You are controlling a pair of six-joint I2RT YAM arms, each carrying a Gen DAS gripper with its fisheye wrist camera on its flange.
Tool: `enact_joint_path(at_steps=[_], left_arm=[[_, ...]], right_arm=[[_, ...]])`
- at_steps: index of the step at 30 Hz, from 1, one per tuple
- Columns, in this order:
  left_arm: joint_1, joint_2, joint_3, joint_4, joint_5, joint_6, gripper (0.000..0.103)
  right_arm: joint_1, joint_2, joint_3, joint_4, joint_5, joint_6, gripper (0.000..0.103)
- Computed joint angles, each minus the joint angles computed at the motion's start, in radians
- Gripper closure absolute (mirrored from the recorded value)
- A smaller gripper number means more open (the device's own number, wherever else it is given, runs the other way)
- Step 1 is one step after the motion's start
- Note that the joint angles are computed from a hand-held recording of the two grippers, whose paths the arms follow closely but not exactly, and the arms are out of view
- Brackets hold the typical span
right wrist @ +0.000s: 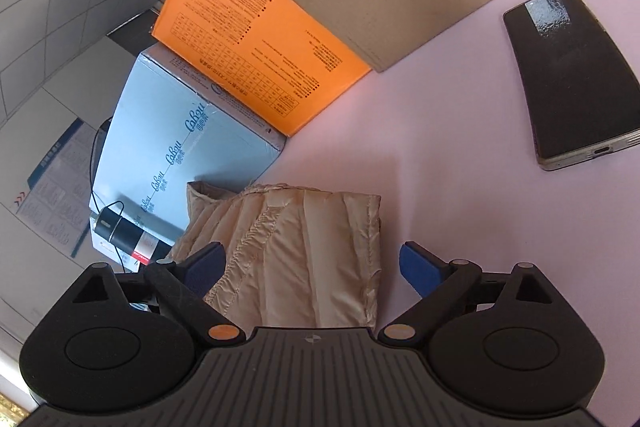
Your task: Fold clothes
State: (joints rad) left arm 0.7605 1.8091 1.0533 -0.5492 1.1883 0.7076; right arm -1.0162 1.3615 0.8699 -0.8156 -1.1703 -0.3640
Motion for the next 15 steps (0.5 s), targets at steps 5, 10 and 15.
enact_joint_path(at_steps=[5,10,15], left_arm=[[-0.005,0.031,0.042,-0.074,-0.018,0.029,0.018],[-0.022,0.039,0.059,-0.136,-0.055,0.087,0.011],[-0.043,0.001,0.022,-0.131,-0.099,0.14,0.009]], right_arm=[[0.013,0.117,0.133,-0.221,0.023,-0.301,0.0],[-0.004,0.129,0.121,-0.28,0.014,-0.565,0.0],[-0.104,0.212,0.189,-0.501,0.022,-0.852,0.027]])
